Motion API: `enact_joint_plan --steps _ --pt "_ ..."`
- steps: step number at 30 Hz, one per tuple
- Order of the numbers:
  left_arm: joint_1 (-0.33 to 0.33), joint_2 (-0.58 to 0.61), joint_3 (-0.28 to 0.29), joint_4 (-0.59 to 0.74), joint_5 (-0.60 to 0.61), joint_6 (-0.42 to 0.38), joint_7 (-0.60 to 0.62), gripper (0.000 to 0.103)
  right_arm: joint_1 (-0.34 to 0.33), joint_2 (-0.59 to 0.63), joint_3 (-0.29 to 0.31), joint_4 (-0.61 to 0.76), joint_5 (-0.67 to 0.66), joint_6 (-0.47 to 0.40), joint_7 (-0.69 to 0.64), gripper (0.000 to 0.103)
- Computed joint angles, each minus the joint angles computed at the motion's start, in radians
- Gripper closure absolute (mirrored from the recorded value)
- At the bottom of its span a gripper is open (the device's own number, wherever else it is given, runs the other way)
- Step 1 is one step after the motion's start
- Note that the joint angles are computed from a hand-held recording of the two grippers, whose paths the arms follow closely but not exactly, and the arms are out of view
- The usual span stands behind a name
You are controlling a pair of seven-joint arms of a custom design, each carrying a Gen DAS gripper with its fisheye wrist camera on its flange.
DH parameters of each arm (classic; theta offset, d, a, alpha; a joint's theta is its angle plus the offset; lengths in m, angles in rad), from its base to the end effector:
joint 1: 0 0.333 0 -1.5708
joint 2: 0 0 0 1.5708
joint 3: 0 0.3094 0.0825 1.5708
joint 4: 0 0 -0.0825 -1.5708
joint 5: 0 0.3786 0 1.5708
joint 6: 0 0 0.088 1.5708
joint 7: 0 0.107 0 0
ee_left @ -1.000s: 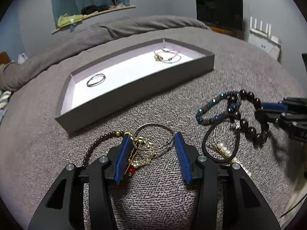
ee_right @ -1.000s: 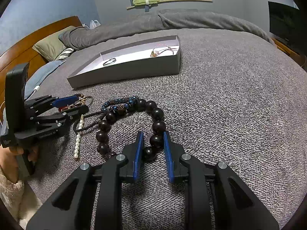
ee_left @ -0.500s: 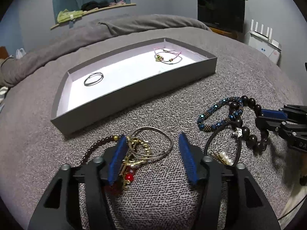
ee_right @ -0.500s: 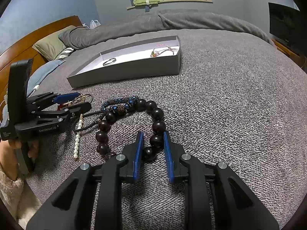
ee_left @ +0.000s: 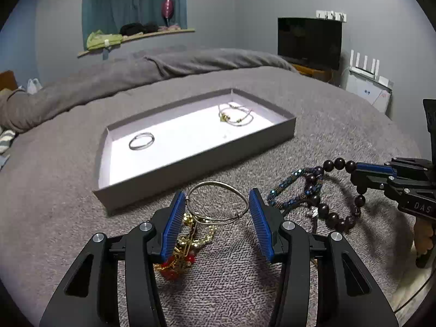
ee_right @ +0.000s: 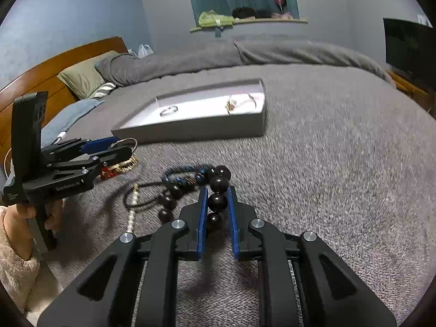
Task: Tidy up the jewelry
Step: 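Carry the bangle and black bead bracelet into the tray and open both tools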
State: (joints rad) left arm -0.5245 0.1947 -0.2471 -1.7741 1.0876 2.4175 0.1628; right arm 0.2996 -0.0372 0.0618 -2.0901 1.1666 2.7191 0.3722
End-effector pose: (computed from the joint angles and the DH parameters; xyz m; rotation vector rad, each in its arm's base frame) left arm 0.4747 -0.4407 0.4975 -1.6301 1.6858 -0.8139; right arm 0.5446 0.1705 0.4936 -1.9462 1.0012 -0.2969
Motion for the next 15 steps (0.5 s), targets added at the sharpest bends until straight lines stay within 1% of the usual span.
enact_joint_plan --steps 7,12,15 --pt "0.011 -0.043 -0.003 -0.033 0.033 0.021 -0.049 0.053 0.014 -0.027 0.000 0.019 0.074 0.021 -0.059 0.089" --pt "0.025 -0.067 -0.012 -0.052 0.047 0.024 -0.070 0.053 0.019 -0.020 0.000 0.066 0.076 0.043 -0.053 0.089" --pt "0.035 -0.078 -0.016 -0.055 0.046 0.020 -0.064 0.053 0.022 0.000 0.006 0.109 0.055 0.071 -0.031 0.089"
